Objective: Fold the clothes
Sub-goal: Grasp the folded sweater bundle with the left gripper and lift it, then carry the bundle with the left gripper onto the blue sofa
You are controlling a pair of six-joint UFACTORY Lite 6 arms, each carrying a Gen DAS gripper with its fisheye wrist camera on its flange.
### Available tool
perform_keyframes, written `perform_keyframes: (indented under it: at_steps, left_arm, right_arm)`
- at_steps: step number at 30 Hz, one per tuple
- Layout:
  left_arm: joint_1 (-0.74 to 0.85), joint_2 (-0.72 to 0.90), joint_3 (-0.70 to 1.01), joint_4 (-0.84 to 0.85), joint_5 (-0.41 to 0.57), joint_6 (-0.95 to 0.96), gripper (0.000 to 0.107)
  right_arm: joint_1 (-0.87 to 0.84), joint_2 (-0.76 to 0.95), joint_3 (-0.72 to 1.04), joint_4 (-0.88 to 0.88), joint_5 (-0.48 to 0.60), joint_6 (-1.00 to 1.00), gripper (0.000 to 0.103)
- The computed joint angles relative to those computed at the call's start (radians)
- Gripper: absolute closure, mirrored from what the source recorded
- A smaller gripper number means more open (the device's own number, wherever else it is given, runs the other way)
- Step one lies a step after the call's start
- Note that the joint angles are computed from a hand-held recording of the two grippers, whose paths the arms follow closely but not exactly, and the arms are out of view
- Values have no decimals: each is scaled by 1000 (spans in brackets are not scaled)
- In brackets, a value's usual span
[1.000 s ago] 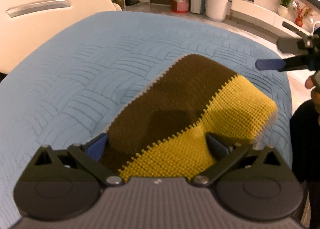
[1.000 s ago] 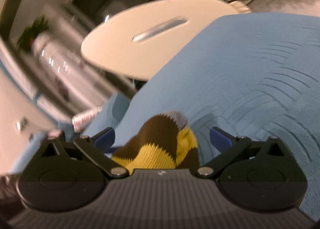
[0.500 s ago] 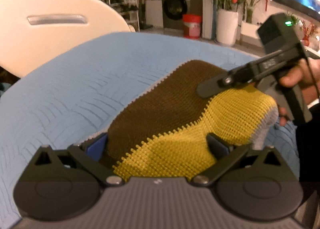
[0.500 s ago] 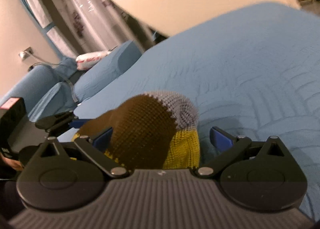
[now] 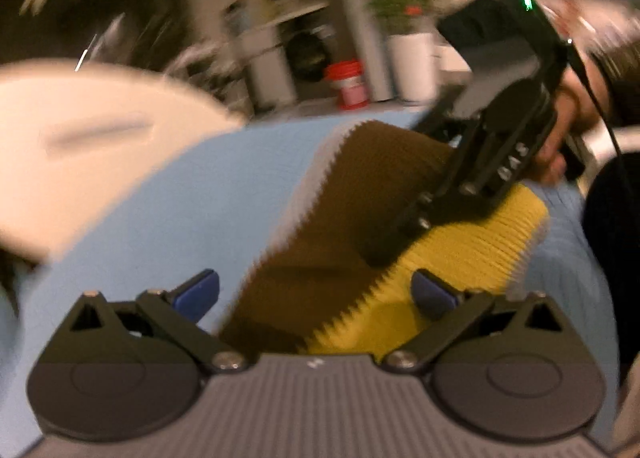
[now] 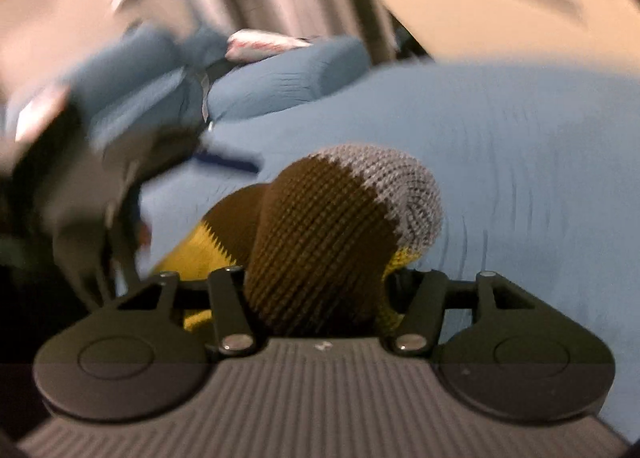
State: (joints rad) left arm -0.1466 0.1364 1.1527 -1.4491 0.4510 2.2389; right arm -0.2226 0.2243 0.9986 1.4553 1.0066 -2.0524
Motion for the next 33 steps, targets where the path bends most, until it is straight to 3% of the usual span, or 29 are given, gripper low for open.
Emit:
perform_keyframes:
  at_steps: [5, 8, 10, 11, 13, 18, 20, 24, 26, 31, 33]
  left_arm:
    - [24, 17, 131, 458, 222, -125, 4]
    - [-3, -4, 137, 574, 249, -154, 4]
    - [-49, -30, 136, 712, 219, -330, 16]
    - [-42, -12, 165, 744, 249, -435, 39]
    - [-28, -7, 205, 792, 302, -644, 49]
    - [58, -118, 110, 706, 334, -807, 57]
    - [153, -162, 57, 600, 357, -857, 58]
    - [408, -215, -29, 388, 441, -1005, 60]
    - [591, -223, -56, 300, 530, -1045, 60]
    - [1038, -80, 112, 229, 759, -1099, 60]
    - [1224, 57, 291, 219, 832, -1141, 60]
  right_arm:
    - [101, -463, -317, 36, -110, -393, 47]
    - [192, -638, -407, 38, -163, -509, 47]
    - [272, -731, -446, 22, -223, -523, 47]
    - [312, -761, -457, 13, -269, -508, 47]
    - [332, -777, -465, 27, -297, -503, 45]
    - [351, -811, -440, 30, -294, -360, 25]
    - [390, -831, -419, 45, -335, -296, 21]
    - [368, -919, -408, 196, -356, -177, 20]
    - [293, -970, -398, 314, -335, -41, 20]
    - [86, -1052, -425, 288, -263, 215, 20]
    - [114, -1069, -438, 243, -331, 232, 21]
